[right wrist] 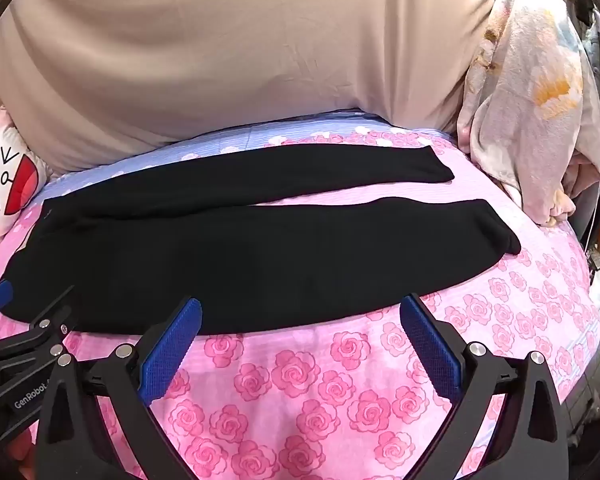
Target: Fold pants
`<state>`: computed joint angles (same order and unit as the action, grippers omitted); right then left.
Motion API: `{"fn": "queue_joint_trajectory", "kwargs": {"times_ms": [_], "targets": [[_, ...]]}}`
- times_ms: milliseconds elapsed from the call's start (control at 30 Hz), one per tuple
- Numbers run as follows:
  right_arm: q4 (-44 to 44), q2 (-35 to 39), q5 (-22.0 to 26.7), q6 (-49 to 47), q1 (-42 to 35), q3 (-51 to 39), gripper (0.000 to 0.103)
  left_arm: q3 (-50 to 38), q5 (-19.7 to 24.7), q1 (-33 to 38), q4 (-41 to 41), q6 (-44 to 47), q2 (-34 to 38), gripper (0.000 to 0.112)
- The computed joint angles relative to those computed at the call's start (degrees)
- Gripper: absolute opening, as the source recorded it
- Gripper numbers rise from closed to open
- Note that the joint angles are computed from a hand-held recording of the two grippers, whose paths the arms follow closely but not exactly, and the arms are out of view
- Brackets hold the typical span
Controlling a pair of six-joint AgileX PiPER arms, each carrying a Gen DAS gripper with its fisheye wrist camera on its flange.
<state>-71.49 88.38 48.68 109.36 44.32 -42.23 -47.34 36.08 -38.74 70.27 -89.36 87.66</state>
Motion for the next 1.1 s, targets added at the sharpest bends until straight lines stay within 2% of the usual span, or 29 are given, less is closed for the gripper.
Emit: {"fn": "queue_joint_trajectory", "kwargs": {"times_ms": [133, 233, 300, 433, 667, 1100], "targets": [[0.76, 0.22, -0.19, -0.92, -0.17, -0.7, 0.098, -0.01, 0.84, -0.74, -0.92, 0.1, 0.11, 0.097], [0.71, -0.07, -0.37, -1.17, -0.29, -0.56, 0.098, 0.37, -2.28, 1.22, -0.78, -0.29, 1.26, 0.098], [0.47, 0.83, 0.5, -0.44, 0.61, -0.87, 0.098, 0.76, -0.96, -0.27, 1.01, -3.0, 2.07, 0.098], [0.42, 0.93, 0.44, -0.59, 0.78, -0.4, 0.098, 1.65, -4.7, 3.44, -1.1, 0.66, 0.29, 0.098], [2.58, 2.34, 1.57, -3.78, 0.82, -3.67, 0.098, 1.36, -4.54, 3.9, -1.69, 0.99, 0.56, 0.098], [1.99, 2.88, 0.64, -3.47, -0.06, -3.52, 0.098, -0.32, -4.58, 4.51, -3.57, 3.56, 1.63, 0.098]]}}
